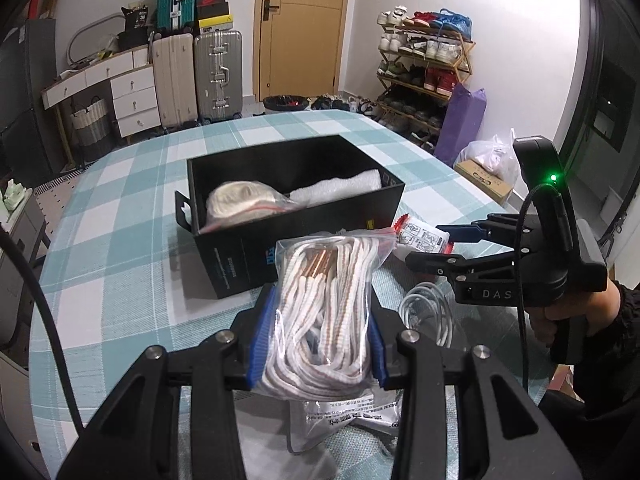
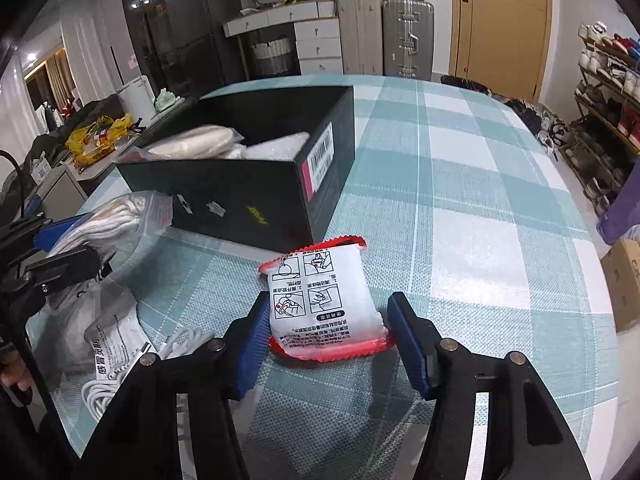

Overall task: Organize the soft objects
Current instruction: 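Grasp the white rope zip bag with the left tool while the right tool grasps the red-and-white packet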

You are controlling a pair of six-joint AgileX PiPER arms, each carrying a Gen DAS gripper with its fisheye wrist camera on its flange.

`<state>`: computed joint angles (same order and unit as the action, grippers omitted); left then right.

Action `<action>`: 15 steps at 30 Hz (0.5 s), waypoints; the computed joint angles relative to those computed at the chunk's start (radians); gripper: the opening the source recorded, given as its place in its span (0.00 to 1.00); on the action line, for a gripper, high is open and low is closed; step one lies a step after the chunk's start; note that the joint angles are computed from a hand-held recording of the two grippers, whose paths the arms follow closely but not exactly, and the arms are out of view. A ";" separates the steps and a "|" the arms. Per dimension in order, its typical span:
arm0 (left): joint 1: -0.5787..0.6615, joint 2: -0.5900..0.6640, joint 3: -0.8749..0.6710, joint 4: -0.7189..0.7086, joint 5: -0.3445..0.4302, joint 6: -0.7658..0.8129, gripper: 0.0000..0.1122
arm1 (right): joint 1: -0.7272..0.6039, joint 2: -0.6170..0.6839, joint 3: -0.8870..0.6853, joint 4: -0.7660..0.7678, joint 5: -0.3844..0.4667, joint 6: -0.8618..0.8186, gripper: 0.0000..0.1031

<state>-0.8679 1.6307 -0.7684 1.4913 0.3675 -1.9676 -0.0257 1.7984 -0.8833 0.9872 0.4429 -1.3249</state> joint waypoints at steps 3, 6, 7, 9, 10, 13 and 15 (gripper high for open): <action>-0.010 -0.024 0.014 0.004 0.021 -0.011 0.35 | -0.003 -0.020 0.004 0.004 0.013 -0.011 0.56; -0.019 -0.047 0.031 0.022 0.039 -0.039 0.35 | -0.008 -0.053 0.015 0.019 0.031 -0.032 0.56; -0.025 -0.054 0.034 0.020 0.048 -0.041 0.35 | -0.011 -0.061 0.018 0.028 0.037 -0.043 0.56; -0.033 -0.071 0.044 0.026 0.065 -0.056 0.35 | -0.031 -0.079 0.019 0.061 0.084 -0.076 0.56; -0.036 -0.077 0.048 0.028 0.071 -0.062 0.35 | -0.039 -0.089 0.020 0.072 0.101 -0.084 0.56; -0.040 -0.100 0.059 0.037 0.089 -0.084 0.35 | -0.058 -0.120 0.026 0.102 0.136 -0.111 0.56; -0.046 -0.115 0.068 0.049 0.102 -0.104 0.35 | -0.064 -0.138 0.027 0.109 0.146 -0.116 0.56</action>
